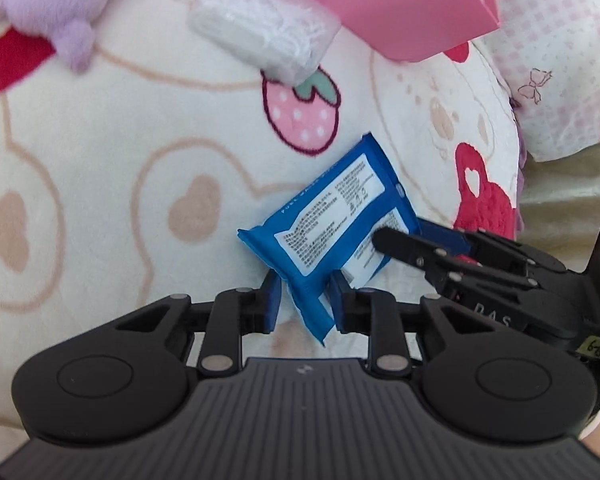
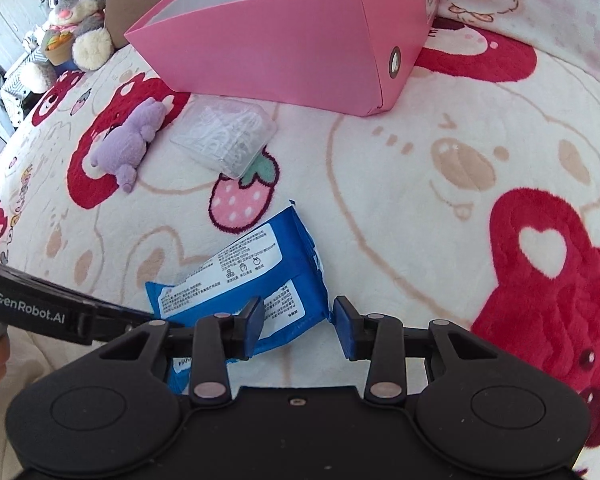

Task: Organize objects
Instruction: 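Close the left gripper on the blue packet, then lift the blue packet with the left gripper and carry it over the box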

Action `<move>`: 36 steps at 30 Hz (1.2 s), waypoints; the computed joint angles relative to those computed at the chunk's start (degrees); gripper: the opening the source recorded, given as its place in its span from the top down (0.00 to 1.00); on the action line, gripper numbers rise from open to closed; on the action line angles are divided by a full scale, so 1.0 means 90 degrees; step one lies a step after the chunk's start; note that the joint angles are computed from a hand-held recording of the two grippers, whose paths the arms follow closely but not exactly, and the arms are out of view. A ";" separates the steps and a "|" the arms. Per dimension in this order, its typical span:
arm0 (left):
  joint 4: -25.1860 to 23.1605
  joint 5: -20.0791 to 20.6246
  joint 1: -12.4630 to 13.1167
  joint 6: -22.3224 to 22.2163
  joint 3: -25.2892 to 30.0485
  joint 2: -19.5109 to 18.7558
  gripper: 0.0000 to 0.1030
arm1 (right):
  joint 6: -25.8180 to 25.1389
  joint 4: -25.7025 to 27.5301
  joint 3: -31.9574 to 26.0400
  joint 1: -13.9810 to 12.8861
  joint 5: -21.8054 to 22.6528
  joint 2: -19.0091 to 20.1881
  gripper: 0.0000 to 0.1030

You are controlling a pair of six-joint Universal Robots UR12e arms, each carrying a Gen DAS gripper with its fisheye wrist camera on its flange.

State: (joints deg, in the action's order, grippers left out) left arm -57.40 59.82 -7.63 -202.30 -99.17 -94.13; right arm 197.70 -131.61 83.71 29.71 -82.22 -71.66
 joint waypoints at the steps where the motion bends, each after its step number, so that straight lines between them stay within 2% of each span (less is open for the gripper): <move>1: 0.0015 0.0024 0.0025 0.0002 0.0005 0.0003 0.77 | 0.0074 -0.0085 0.0035 0.0012 0.0018 -0.0014 0.58; 4: 0.0056 0.0161 0.0100 0.0152 0.0031 0.0008 0.78 | 0.0189 -0.0164 0.0051 0.0058 0.0134 -0.0015 0.58; 9: -0.0083 0.0468 0.0204 0.0763 0.0182 -0.0043 0.77 | 0.0217 -0.0256 0.0012 0.0154 0.0393 0.0029 0.54; 11: -0.0175 0.0550 0.0222 0.0959 0.0230 -0.0065 0.76 | 0.0118 -0.0267 -0.0037 0.0228 0.0262 0.0063 0.54; 13: -0.0195 0.0675 0.0218 0.1020 0.0222 -0.0056 0.75 | 0.0049 -0.0335 -0.0065 0.0306 -0.0030 0.0099 0.50; 16: -0.0035 0.0750 0.0199 0.1157 0.0128 -0.0015 0.75 | 0.0237 -0.0477 -0.0046 0.0351 -0.0371 0.0133 0.44; 20: 0.0254 0.0471 0.0269 0.1104 -0.0057 0.0049 0.79 | 0.0770 -0.0818 0.0126 0.0295 -0.0269 0.0114 0.44; 22: 0.0338 0.0368 0.0293 0.1098 -0.0101 0.0064 0.81 | 0.0931 -0.1042 0.0192 0.0316 -0.0271 0.0121 0.56; 23: 0.0377 0.0331 0.0302 0.1091 -0.0115 0.0068 0.81 | 0.1025 -0.1102 0.0201 0.0321 -0.0209 0.0134 0.57; 26: 0.0427 0.0230 0.0326 0.1108 -0.0150 0.0092 0.81 | 0.1171 -0.1054 0.0129 0.0464 -0.0592 0.0186 0.57; 30: 0.0316 0.0082 0.0376 0.1242 -0.0175 0.0147 0.81 | 0.1410 -0.0941 0.0089 0.0550 -0.0737 0.0157 0.57; 33: 0.0239 0.0076 0.0386 0.1366 -0.0190 0.0218 0.81 | 0.1249 -0.0817 -0.0056 0.0700 -0.1143 0.0179 0.57; 36: 0.0245 0.0073 0.0418 0.1486 -0.0187 0.0298 0.81 | 0.1197 -0.0722 -0.0229 0.0835 -0.1492 0.0233 0.52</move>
State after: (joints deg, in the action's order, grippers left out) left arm -55.20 60.48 -3.87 -188.93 -100.85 -91.45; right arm 208.47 -138.11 81.64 37.23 -95.64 -69.56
